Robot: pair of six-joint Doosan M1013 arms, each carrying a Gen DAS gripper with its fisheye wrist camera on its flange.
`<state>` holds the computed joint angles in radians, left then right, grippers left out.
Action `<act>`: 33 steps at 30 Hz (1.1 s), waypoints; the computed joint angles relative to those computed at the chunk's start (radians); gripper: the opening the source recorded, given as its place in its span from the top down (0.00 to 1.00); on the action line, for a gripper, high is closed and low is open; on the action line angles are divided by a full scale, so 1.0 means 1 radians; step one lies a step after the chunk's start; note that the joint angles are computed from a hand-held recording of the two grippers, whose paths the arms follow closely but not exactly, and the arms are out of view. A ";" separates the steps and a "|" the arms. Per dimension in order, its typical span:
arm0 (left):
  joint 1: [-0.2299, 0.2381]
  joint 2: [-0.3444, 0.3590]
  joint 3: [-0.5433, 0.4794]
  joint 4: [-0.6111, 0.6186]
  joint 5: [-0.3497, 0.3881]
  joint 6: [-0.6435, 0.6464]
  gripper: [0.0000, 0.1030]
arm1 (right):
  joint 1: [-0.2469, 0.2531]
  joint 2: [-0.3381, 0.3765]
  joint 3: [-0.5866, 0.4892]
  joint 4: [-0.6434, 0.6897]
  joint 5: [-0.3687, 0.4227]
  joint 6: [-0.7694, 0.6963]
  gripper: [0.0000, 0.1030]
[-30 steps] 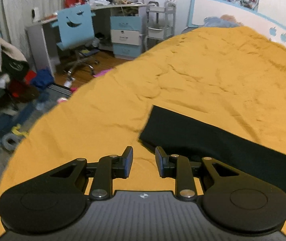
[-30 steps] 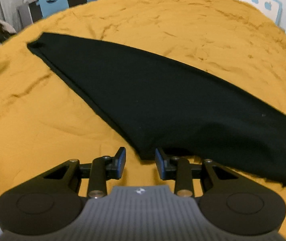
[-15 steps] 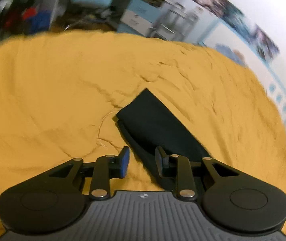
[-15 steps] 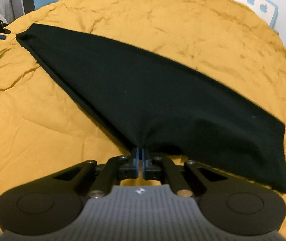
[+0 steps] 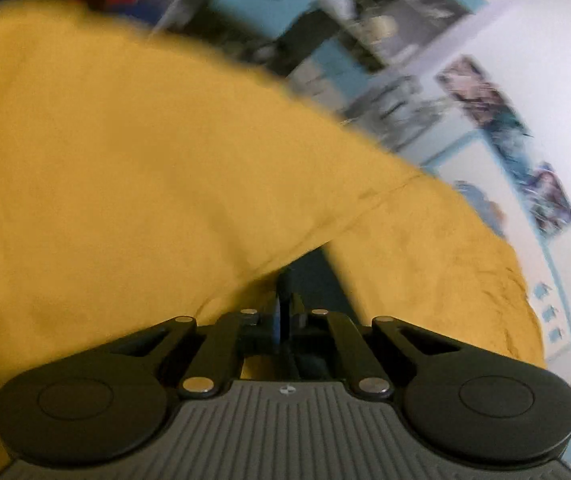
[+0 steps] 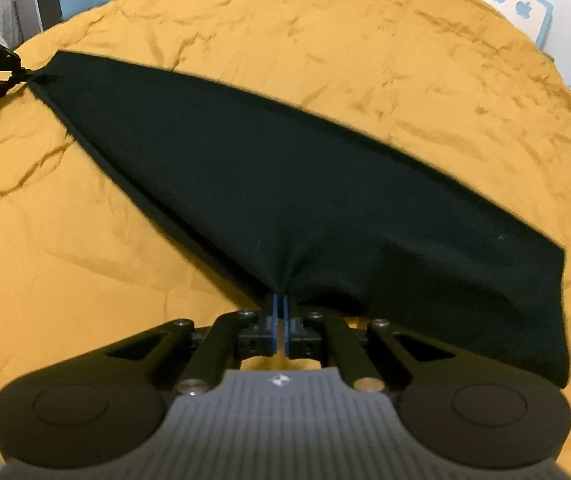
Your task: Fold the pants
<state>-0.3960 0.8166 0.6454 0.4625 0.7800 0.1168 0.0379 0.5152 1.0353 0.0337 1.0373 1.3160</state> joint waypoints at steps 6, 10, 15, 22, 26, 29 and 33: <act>0.005 -0.015 -0.010 -0.062 0.108 0.189 0.97 | -0.003 0.016 -0.019 0.018 0.090 -0.032 1.00; 0.009 -0.043 0.084 -0.072 0.067 0.095 0.96 | -0.004 0.031 -0.022 0.004 0.156 -0.022 1.00; 0.024 -0.087 0.180 -0.120 -0.073 -0.022 0.61 | -0.019 0.033 -0.027 0.052 0.166 -0.014 1.00; 0.004 -0.056 0.127 -0.049 -0.022 -0.072 0.67 | -0.029 -0.004 0.006 0.018 0.136 -0.013 1.00; -0.024 -0.032 0.054 0.065 0.049 -0.082 0.97 | -0.064 -0.008 0.012 0.024 0.135 0.052 0.99; -0.053 -0.023 -0.002 0.148 0.060 -0.039 0.97 | -0.084 -0.020 0.033 0.054 0.102 0.069 0.96; -0.109 0.028 -0.164 0.231 0.111 0.088 0.97 | -0.109 -0.047 0.076 0.121 0.051 0.055 0.92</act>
